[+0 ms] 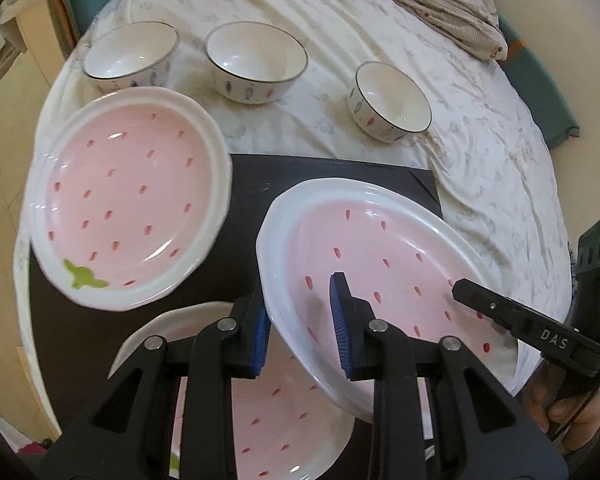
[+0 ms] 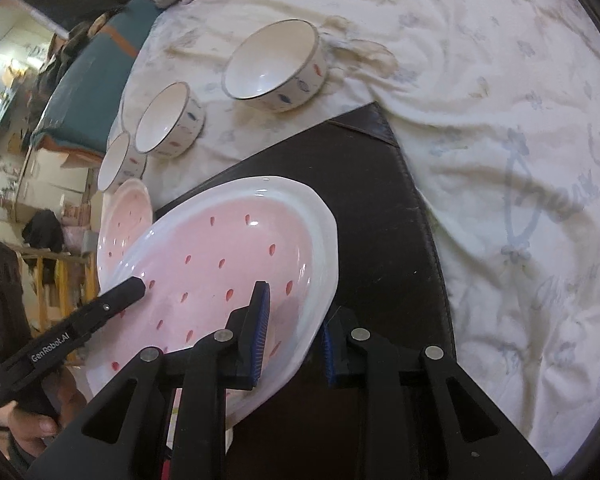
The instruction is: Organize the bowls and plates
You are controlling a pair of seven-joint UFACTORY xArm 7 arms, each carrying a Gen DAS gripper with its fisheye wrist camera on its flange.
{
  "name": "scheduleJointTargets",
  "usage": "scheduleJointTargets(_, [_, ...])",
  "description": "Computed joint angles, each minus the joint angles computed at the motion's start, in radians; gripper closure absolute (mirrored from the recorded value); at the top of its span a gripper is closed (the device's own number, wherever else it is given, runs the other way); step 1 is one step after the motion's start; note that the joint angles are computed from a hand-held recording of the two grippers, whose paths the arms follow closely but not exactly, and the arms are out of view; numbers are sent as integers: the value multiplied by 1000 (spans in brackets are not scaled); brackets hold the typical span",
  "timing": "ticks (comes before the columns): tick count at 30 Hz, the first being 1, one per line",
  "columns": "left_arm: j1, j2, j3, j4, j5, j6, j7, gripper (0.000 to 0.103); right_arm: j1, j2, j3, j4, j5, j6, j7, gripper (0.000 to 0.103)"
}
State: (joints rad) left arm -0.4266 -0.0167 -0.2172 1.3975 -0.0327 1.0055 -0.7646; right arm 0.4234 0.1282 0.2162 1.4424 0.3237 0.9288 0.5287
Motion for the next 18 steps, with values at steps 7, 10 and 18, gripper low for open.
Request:
scheduleJointTargets(7, [30, -178, 12, -151, -35, -20, 13, 80, 39, -6, 23, 48, -22, -2, 11, 78])
scheduleJointTargets(10, [43, -259, 10, -211, -47, -21, 18, 80, 62, -8, 34, 61, -38, -3, 4, 78])
scheduleJointTargets(18, [53, -435, 2, -353, -78, 25, 52, 80, 129, -49, 67, 16, -47, -33, 22, 78])
